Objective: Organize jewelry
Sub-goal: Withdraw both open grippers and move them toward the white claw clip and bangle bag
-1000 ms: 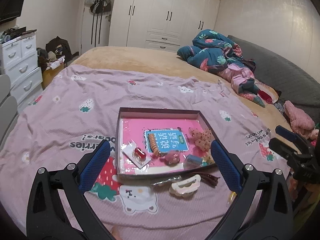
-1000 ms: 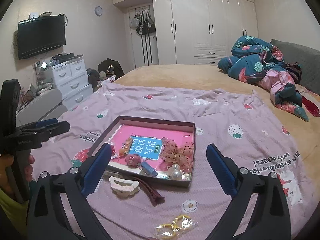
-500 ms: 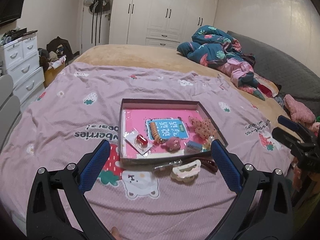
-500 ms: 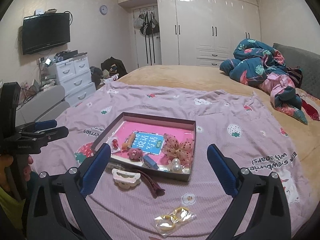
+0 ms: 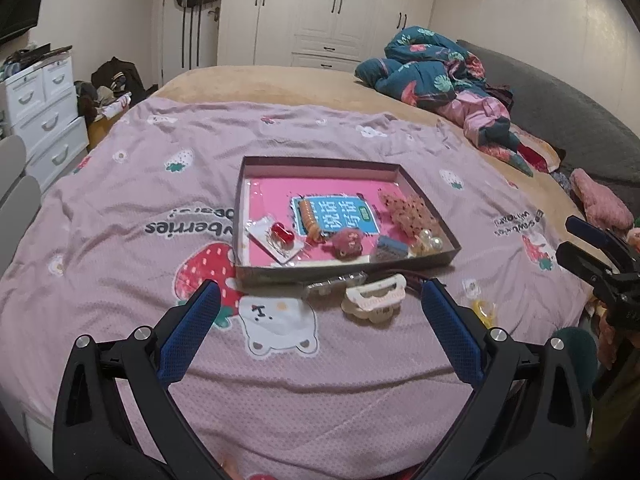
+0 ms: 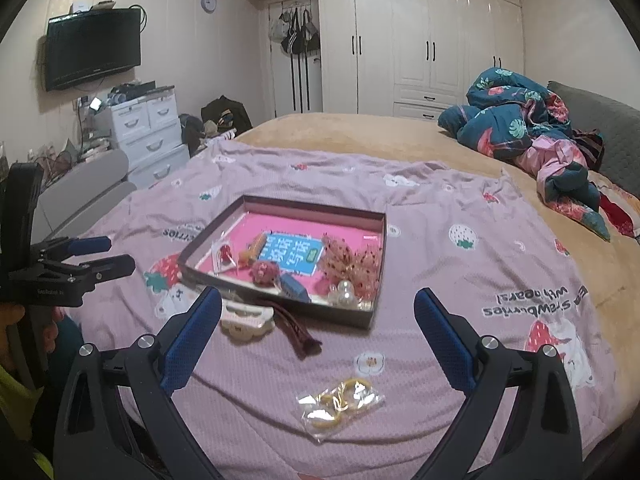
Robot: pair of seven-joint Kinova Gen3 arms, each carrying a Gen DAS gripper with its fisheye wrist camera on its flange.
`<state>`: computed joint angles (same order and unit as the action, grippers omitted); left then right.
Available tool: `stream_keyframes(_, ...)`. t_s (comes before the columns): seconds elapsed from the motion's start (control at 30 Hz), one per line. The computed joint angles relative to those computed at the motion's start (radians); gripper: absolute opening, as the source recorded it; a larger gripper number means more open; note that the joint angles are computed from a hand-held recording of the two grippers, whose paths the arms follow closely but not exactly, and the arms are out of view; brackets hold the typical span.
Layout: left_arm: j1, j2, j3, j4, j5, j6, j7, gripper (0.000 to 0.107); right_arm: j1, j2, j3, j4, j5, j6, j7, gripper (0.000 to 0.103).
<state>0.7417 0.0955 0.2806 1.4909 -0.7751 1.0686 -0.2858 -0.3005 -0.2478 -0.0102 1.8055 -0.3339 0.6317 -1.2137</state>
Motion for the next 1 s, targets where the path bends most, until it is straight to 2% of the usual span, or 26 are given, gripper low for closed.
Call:
stream_keyframes(0.5,0.041,0.035,-0.002,-0.014,0.032,0.018,-0.029,0.094,0.01,-0.015,-0.007,0.055,0.034,0.048,0.006,0.096)
stream_keyframes(1.0,0.057,0.074,-0.03,-0.022,0.098,-0.01,-0.072,0.094,0.033,0.002,-0.02,0.098,0.068,0.088,0.0,0.096)
